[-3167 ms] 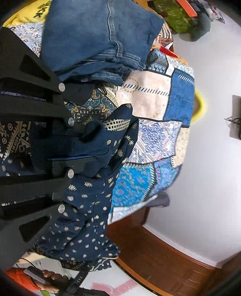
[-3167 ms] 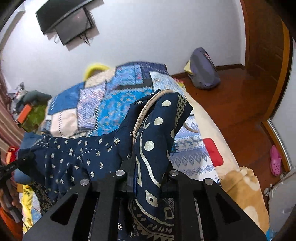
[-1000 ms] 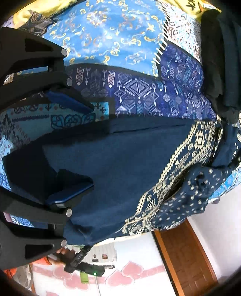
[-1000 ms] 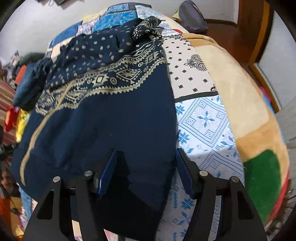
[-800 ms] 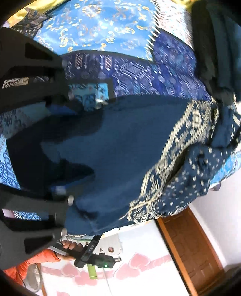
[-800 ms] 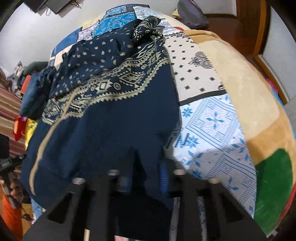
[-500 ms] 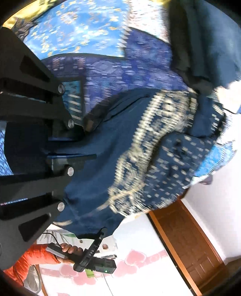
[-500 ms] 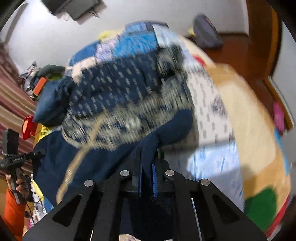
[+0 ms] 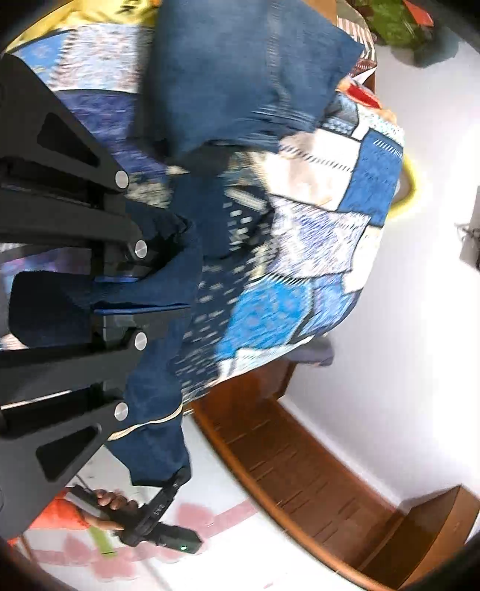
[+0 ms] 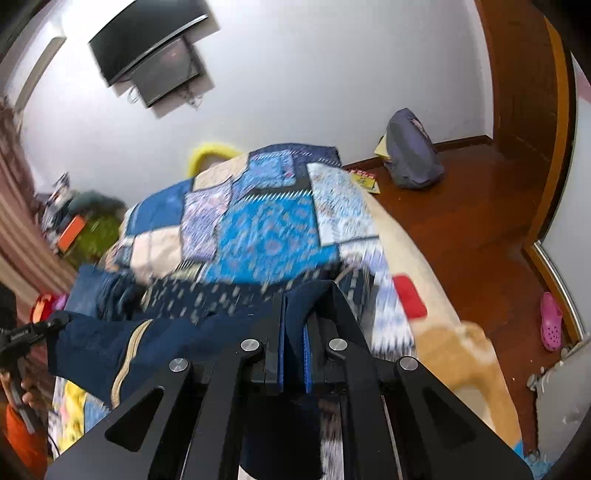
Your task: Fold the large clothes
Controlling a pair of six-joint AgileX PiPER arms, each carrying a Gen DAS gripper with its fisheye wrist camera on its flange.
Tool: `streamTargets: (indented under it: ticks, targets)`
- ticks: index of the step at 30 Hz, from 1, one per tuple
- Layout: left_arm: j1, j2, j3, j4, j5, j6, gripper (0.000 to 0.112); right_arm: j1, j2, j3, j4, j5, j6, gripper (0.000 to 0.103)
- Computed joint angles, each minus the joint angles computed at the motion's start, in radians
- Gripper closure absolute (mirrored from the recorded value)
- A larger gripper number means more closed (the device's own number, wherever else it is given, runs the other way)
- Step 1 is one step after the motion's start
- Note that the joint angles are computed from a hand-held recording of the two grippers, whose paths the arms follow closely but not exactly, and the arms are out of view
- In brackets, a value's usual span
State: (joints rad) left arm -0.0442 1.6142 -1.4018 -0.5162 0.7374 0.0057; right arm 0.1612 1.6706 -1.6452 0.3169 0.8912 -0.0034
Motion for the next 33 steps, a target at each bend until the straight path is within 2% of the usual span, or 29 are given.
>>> streamTargets:
  ticks: [5, 8, 11, 14, 16, 19, 21, 22, 24, 27, 30, 33]
  targets:
    - [0.006, 0.250, -0.234, 0.132, 0.005, -0.104, 0.104, 0.013, 0.224, -0.169, -0.062, 0.016, 0.055, 0.096]
    - [0.009, 0.408, -0.360, 0.190, 0.064, -0.144, 0.104, 0.012, 0.327, -0.223, -0.081, 0.044, 0.074, 0.096]
    - [0.021, 0.519, -0.419, 0.195, 0.109, -0.150, 0.101, 0.007, 0.384, -0.231, -0.069, 0.069, 0.064, 0.093]
    - [0.041, 0.558, -0.396, 0.125, 0.099, -0.109, 0.098, -0.033, 0.396, -0.206, 0.012, 0.083, 0.022, 0.090]
    - [0.042, 0.526, -0.333, 0.096, 0.061, -0.076, 0.098, -0.053, 0.388, -0.197, 0.055, 0.093, 0.007, 0.088]
    - [0.017, 0.492, -0.331, 0.186, 0.095, -0.125, 0.091, -0.069, 0.349, -0.190, 0.054, 0.149, 0.026, 0.083]
    - [-0.011, 0.462, -0.334, 0.290, 0.126, -0.196, 0.076, -0.054, 0.309, -0.168, 0.002, 0.150, 0.047, 0.080]
    - [-0.035, 0.430, -0.307, 0.367, 0.111, -0.250, 0.074, -0.040, 0.275, -0.148, -0.042, 0.149, 0.066, 0.077]
    - [-0.081, 0.344, -0.230, 0.506, 0.063, -0.319, 0.073, -0.013, 0.219, -0.102, -0.092, 0.125, 0.075, 0.076]
    - [-0.122, 0.255, -0.166, 0.582, 0.037, -0.331, 0.070, 0.019, 0.112, -0.013, -0.086, 0.080, 0.016, 0.075]
    - [-0.177, 0.171, -0.099, 0.601, 0.011, -0.320, 0.067, 0.051, 0.048, 0.040, -0.060, 0.063, -0.013, 0.070]
    - [-0.232, 0.155, -0.082, 0.608, 0.006, -0.301, 0.067, 0.098, 0.004, 0.102, -0.036, 0.033, -0.030, 0.068]
